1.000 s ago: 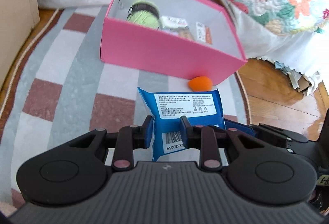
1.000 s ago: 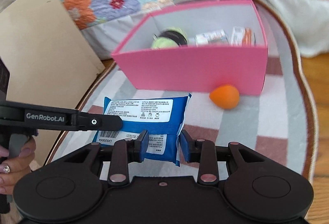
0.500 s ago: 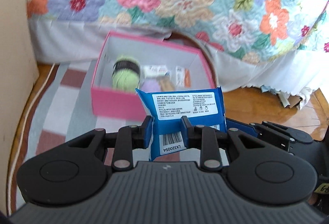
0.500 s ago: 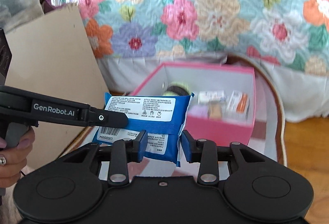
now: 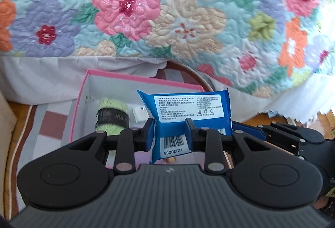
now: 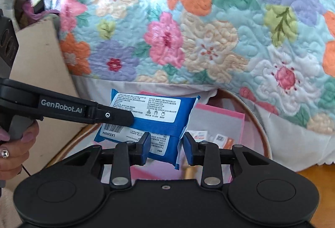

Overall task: Organize objects
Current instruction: 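Lift the wipes pack with the left tool and carry it over the box, then open the left tool to drop the wipes pack and lift away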

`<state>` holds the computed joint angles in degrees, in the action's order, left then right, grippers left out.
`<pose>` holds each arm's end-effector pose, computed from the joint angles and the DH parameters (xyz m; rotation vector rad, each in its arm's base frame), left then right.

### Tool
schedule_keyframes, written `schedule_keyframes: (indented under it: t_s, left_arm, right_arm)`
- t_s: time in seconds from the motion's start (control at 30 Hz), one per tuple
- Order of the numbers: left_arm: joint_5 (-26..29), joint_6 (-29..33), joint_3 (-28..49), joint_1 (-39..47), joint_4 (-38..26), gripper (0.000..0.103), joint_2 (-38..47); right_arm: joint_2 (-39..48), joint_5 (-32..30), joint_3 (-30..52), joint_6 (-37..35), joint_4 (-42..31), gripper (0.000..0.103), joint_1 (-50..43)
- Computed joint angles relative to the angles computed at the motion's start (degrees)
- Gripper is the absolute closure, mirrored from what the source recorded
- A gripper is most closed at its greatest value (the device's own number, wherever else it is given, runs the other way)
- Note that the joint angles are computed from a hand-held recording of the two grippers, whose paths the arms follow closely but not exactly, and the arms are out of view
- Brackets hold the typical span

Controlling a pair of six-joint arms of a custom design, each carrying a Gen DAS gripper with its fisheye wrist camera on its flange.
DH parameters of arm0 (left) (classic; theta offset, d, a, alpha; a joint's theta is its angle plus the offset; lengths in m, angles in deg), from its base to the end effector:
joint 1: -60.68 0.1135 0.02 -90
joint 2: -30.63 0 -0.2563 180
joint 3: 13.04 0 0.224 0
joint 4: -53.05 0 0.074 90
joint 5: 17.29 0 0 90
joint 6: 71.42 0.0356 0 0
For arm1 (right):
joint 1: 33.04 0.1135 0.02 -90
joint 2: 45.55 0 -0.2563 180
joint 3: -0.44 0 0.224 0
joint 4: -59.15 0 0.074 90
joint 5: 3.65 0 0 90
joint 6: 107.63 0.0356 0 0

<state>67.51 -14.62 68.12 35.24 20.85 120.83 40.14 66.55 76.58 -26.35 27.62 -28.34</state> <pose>0.2943 -0.1364 0.2624 -0.2049 2.3151 -0.4237 0.3007 0.0368 0.2613 -0.4412 2.2183 0.3573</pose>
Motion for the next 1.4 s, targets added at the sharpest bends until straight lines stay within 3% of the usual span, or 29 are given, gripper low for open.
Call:
schedule_keyframes:
  t_s: [0.17, 0.53, 0.87, 1.1, 1.4]
  left_arm:
    - [2.6, -0.7, 4.9, 4.1, 4.5, 0.075, 10.6]
    - [12.5, -5.2, 18.2, 10.2, 6.9, 0.075, 32.2]
    - [9.9, -5.1, 28.0, 9.1, 1.7, 0.074, 41.4]
    - [4.7, -1.9, 27.7, 6.8, -3.6, 0.068, 37.1]
    - [2.4, 1.7, 20.4, 3.7, -11.9, 0.067, 20.8]
  right_arm:
    - [12.6, 1.1, 8.4, -0.5, 1.0, 0.067, -0.2]
    - [31.7, 4.7, 22.0, 0.9, -1.5, 0.068, -0.4]
    - [39.8, 10.8, 29.6, -2.1, -3.7, 0.069, 2.0]
    - [32.4, 12.7, 21.1, -2.9, 1.3, 0.063, 2.5]
    - [14.1, 1.3, 10.9, -5.8, -4.0, 0.063, -2.0]
